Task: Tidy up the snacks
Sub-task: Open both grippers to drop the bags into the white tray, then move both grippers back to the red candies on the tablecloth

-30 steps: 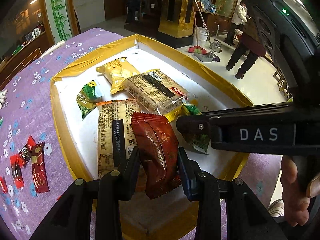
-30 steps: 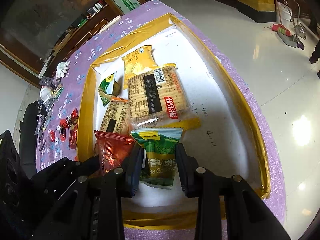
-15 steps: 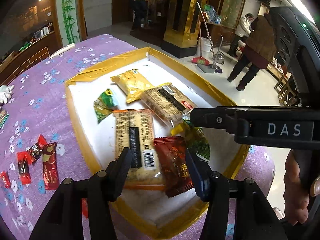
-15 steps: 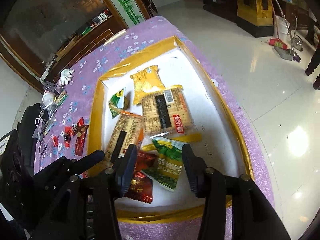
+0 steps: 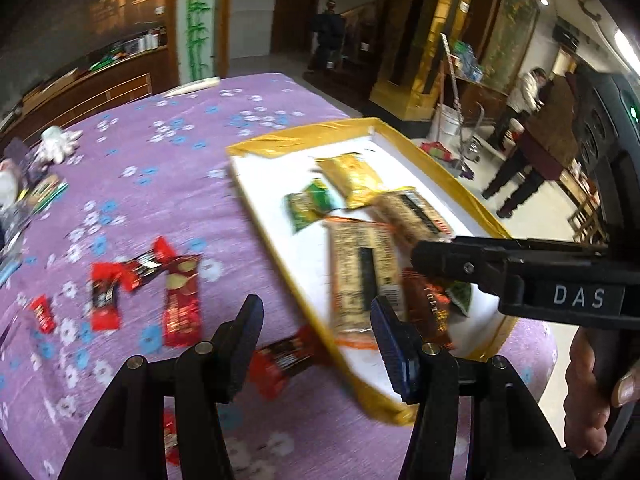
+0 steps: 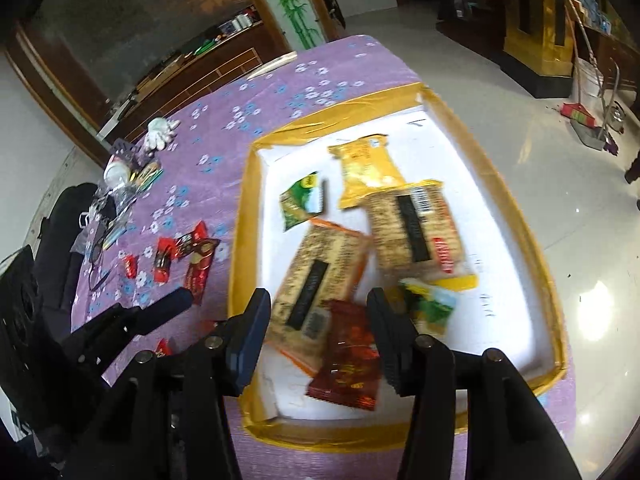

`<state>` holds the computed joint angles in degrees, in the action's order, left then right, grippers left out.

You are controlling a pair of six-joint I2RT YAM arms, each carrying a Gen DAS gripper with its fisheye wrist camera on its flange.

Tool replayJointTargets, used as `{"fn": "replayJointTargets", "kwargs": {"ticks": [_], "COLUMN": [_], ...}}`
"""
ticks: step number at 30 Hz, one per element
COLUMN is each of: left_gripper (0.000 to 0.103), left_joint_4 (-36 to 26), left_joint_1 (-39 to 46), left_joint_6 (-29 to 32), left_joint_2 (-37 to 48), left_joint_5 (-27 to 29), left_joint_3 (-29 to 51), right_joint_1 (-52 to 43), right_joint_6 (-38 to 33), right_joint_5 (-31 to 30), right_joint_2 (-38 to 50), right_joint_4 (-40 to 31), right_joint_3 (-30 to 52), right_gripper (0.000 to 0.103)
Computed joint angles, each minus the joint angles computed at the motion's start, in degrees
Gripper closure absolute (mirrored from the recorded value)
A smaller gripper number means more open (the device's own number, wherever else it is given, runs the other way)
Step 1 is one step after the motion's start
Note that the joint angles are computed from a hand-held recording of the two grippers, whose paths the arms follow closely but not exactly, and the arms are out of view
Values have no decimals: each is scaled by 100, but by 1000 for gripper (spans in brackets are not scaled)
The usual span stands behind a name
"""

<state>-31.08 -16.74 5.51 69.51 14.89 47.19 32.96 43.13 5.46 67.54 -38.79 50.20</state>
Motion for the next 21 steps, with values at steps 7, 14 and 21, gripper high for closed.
{"fn": "replayJointTargets", "kwargs": {"ticks": [7, 14, 21], "left_gripper": [44, 44, 53], "left_joint_4": [-328, -709, -618], "left_joint_1": [1301, 2704, 2856], "left_joint_6": [457, 986, 1202], "left_joint_2": [-130, -48, -32], "left_joint_5": [459, 720, 536], "left_joint_3": [-104, -369, -778], "right_joint_1": [545, 852, 959], "right_joint_6": [185, 223, 240], "right_joint_5": [99, 135, 116], "right_joint_2": [546, 852, 894], "right_joint_4": [129, 203, 262], "right_joint_3": [341, 550, 538], "right_gripper": [54, 54, 54]}}
